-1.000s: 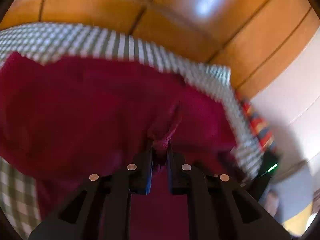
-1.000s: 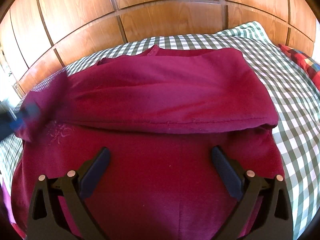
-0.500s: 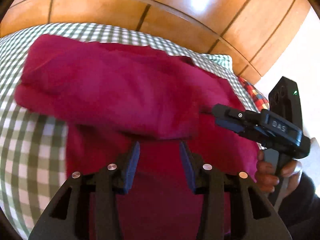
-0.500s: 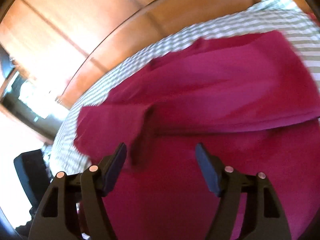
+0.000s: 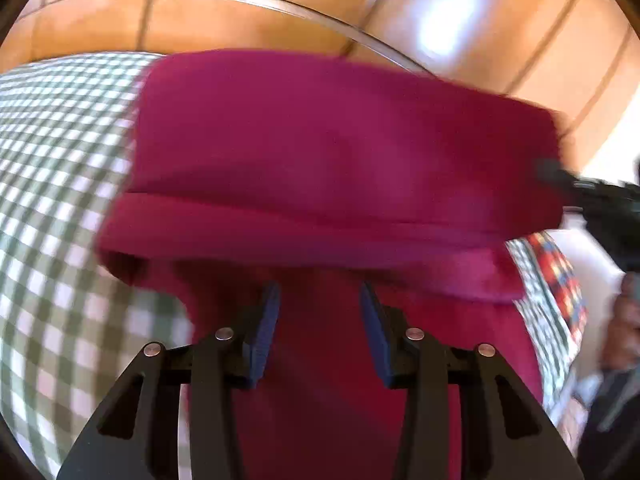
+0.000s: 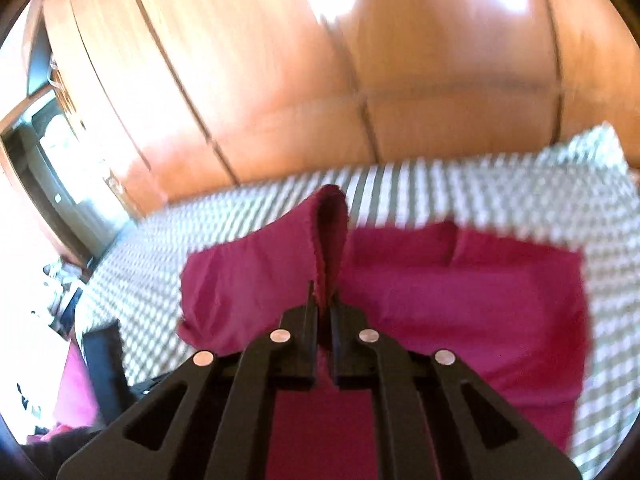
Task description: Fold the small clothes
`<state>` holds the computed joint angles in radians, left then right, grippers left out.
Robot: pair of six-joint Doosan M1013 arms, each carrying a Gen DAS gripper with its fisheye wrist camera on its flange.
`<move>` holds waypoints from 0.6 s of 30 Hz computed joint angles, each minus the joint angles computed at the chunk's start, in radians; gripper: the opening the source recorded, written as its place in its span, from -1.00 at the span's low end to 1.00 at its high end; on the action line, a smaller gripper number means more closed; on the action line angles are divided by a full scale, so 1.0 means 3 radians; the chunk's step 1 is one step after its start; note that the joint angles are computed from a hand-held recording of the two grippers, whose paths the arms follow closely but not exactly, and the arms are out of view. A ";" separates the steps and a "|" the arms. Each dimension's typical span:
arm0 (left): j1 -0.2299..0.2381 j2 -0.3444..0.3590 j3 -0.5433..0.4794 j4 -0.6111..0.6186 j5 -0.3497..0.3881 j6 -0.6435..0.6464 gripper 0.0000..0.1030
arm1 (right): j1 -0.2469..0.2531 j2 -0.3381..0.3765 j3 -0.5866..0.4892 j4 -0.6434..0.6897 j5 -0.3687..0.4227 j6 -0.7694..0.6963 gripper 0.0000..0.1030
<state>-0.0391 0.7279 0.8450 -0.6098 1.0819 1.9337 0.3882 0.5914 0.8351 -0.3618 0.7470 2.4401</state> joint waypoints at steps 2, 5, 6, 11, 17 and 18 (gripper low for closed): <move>0.0008 0.0090 -0.0137 0.0249 -0.0005 -0.0438 -0.21 | -0.0039 -0.0117 0.0166 -0.0278 0.0057 0.0217 -0.92; 0.0094 0.0197 -0.0247 0.0026 0.0179 -0.0678 -0.25 | -0.0134 -0.0205 0.0388 -0.0247 0.0173 0.0413 -0.92; 0.0097 0.0196 -0.0242 0.0032 0.0180 -0.0670 -0.28 | -0.0182 -0.0220 0.0474 -0.0147 0.0216 0.0457 -0.92; 0.0048 0.0114 -0.0123 0.0234 0.0110 -0.0510 -0.29 | -0.0308 -0.0130 0.0698 0.0244 0.0531 0.0583 -0.92; -0.0019 -0.0034 0.0058 0.0582 0.0024 -0.0223 -0.29 | -0.0293 -0.0224 0.0932 0.0063 0.0367 0.0817 -0.92; -0.0009 -0.0054 0.0073 0.0532 0.0053 -0.0131 -0.29 | -0.0269 -0.0252 0.0963 0.0010 0.0345 0.0863 -0.92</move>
